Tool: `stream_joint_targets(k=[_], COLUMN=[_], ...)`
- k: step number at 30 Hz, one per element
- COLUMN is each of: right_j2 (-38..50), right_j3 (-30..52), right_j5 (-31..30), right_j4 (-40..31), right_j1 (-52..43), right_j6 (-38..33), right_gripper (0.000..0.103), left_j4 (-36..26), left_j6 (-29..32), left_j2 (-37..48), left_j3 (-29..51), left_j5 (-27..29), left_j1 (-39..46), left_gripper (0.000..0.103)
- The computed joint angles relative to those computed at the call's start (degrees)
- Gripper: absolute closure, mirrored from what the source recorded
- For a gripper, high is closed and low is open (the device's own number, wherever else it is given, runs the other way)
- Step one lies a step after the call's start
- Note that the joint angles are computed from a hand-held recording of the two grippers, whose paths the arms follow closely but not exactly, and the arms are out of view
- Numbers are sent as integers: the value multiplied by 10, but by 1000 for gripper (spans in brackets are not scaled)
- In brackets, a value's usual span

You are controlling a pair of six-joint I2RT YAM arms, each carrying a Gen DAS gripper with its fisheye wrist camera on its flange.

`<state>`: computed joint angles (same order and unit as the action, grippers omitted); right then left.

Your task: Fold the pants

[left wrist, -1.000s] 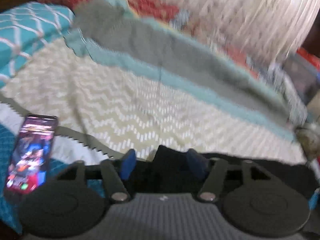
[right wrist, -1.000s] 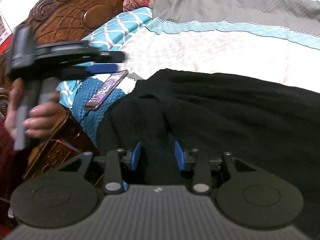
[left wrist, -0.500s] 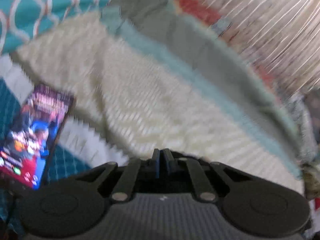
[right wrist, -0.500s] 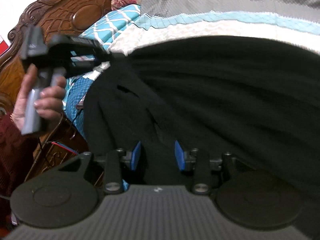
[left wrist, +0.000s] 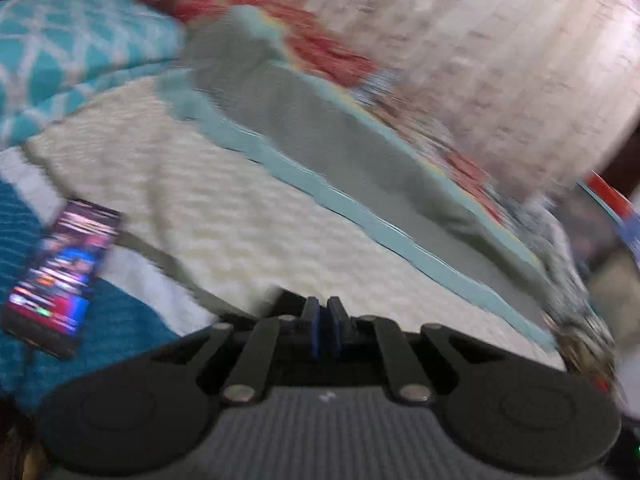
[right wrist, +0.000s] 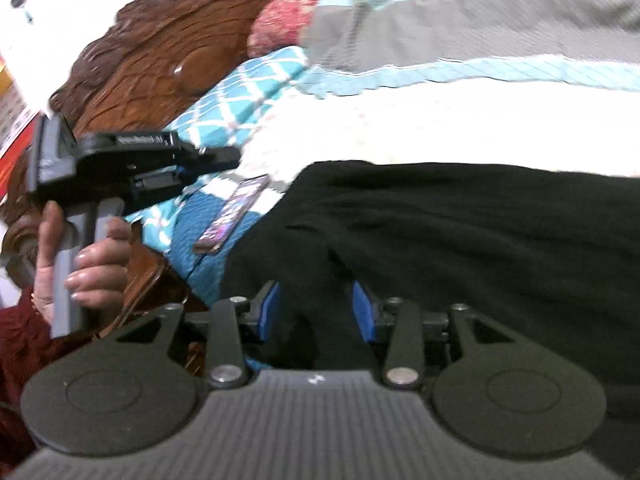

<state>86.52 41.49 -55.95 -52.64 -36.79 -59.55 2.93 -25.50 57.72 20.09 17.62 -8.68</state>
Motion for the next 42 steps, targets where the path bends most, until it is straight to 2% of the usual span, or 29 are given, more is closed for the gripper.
stream_joint_targets(k=[3, 5, 6, 7, 8, 9, 13, 15, 16, 19, 21, 23, 26, 30, 33, 35, 37, 40, 42], right_j2=[4, 27, 45, 63, 66, 59, 76, 111, 123, 177, 225, 273, 321, 377, 419, 445, 481, 546, 564], right_j3=[-16, -20, -11, 7, 21, 28, 87, 127, 136, 191, 244, 308, 385, 464, 496, 514, 547, 629, 642], right_j5=[37, 71, 66, 57, 50, 41, 9, 4, 3, 6, 7, -3, -26, -50, -39, -21, -14, -24, -43], right_j4=[35, 70, 59, 29, 6, -8, -71, -102, -94, -99, -111, -100, -44, 106, 226, 269, 267, 204, 217], right_j1=[18, 23, 13, -4, -16, -29, -119, -176, -195, -286, -344, -397, -463, -530, -553, -555, -552, -541, -535], right_j6=[17, 44, 37, 16, 1, -9, -79, -111, -109, -117, -106, -63, 33, 231, 379, 441, 461, 458, 482], right_gripper=[59, 61, 61, 61, 61, 61, 59, 59, 59, 59, 59, 59, 59, 57, 53, 52, 52, 52, 52], left_j4=[30, 40, 35, 20, 20, 45, -79, -105, -115, -134, -139, -142, -160, -181, -209, -229, -260, -290, -306], left_j6=[-2, 4, 8, 14, 26, 10, -46, -58, -62, -70, -72, -68, -74, -76, -79, -82, -89, -101, -102], left_j2=[26, 91, 141, 208, 250, 263, 235, 217, 201, 194, 213, 253, 329, 418, 472, 506, 548, 587, 593], left_j3=[-19, -13, 2, 28, 37, 28, 91, 111, 117, 150, 176, 212, 278, 358, 414, 448, 488, 525, 539], left_j5=[-29, -112, -178, -261, -290, -315, -344, -336, -337, -377, -394, -385, -361, -333, -318, -311, -310, -309, -316], left_j1=[-97, -168, -207, -247, -259, -274, -301, -304, -315, -367, -405, -427, -445, -461, -474, -481, -484, -482, -487], left_gripper=[93, 92, 92, 97, 97, 97, 97, 93, 90, 75, 72, 72, 72, 72, 72, 71, 70, 69, 68])
